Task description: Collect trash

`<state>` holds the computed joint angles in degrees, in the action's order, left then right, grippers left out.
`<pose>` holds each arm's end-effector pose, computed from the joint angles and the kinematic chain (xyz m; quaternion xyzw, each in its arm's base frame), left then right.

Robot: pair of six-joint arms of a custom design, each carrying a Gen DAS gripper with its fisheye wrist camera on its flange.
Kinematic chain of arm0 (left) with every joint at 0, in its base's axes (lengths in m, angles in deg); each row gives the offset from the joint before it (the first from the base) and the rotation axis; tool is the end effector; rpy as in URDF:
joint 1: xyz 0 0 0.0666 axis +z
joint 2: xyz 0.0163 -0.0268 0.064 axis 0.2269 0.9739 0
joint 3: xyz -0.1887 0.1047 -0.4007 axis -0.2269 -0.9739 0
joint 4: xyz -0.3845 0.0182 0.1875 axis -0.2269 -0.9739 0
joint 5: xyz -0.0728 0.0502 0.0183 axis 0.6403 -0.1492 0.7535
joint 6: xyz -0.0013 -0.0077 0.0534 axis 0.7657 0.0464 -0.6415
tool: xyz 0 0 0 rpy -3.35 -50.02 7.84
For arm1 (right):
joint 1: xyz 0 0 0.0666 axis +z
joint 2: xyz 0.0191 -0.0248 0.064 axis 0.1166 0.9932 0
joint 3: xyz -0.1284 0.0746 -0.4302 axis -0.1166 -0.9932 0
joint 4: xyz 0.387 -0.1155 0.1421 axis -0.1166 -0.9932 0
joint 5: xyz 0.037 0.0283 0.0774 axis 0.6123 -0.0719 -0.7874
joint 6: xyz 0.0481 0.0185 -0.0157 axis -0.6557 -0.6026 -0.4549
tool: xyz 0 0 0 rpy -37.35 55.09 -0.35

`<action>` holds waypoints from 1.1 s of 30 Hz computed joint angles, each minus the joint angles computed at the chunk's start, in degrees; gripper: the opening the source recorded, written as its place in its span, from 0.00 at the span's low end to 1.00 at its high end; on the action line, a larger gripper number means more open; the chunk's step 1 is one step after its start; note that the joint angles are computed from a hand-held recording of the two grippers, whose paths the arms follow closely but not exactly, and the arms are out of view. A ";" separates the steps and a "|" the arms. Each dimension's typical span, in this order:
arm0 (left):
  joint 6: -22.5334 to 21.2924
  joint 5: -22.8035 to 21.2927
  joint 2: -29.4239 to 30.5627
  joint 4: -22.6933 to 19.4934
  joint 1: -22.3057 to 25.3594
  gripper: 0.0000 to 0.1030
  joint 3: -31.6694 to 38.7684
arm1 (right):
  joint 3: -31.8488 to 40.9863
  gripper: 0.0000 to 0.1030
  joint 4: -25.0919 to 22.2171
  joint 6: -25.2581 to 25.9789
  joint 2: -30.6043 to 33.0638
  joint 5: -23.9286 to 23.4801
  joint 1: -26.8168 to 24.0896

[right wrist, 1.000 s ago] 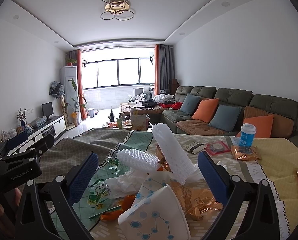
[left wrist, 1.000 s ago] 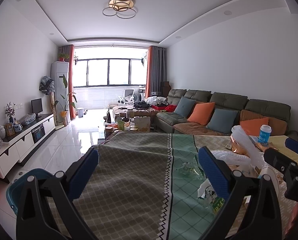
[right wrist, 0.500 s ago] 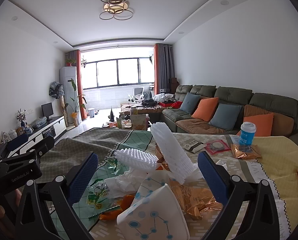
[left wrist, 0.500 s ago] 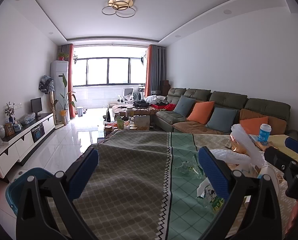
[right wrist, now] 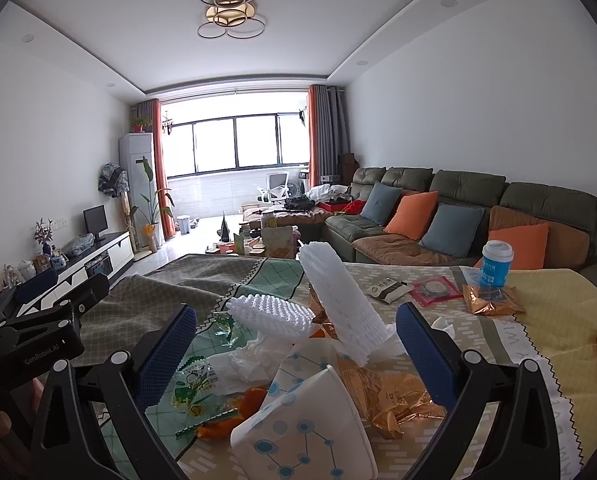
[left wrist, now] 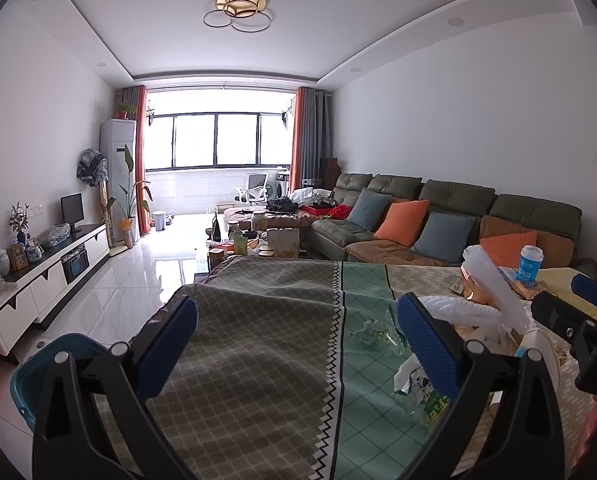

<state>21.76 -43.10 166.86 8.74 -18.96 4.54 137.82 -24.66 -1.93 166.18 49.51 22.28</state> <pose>0.5617 -0.3312 0.4775 0.0015 0.7805 -0.0074 0.6251 0.5547 0.1497 0.4886 -0.0230 0.7922 0.0703 0.6058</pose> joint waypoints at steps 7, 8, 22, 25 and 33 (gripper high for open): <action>0.32 0.67 0.35 -0.74 0.05 0.97 0.20 | -0.54 0.96 -0.42 -0.29 -0.25 -0.57 0.23; 0.36 0.82 0.39 -1.03 0.06 0.97 0.35 | -0.58 0.96 -0.62 -0.35 -0.30 -0.81 0.18; 2.17 18.11 2.71 -11.72 2.07 0.97 3.63 | -0.82 0.95 -8.05 -0.91 -1.36 -8.94 -2.39; 2.65 24.77 4.01 -15.28 2.52 0.97 5.13 | -0.58 0.87 -10.01 -0.75 -1.27 -11.64 -3.24; 2.17 35.10 6.33 -19.72 2.54 0.80 7.58 | 0.24 0.58 -14.89 -0.02 -0.58 -17.77 -4.50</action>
<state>23.93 -8.00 173.19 -10.97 -16.42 12.11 138.05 -39.55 -1.96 165.60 31.74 17.78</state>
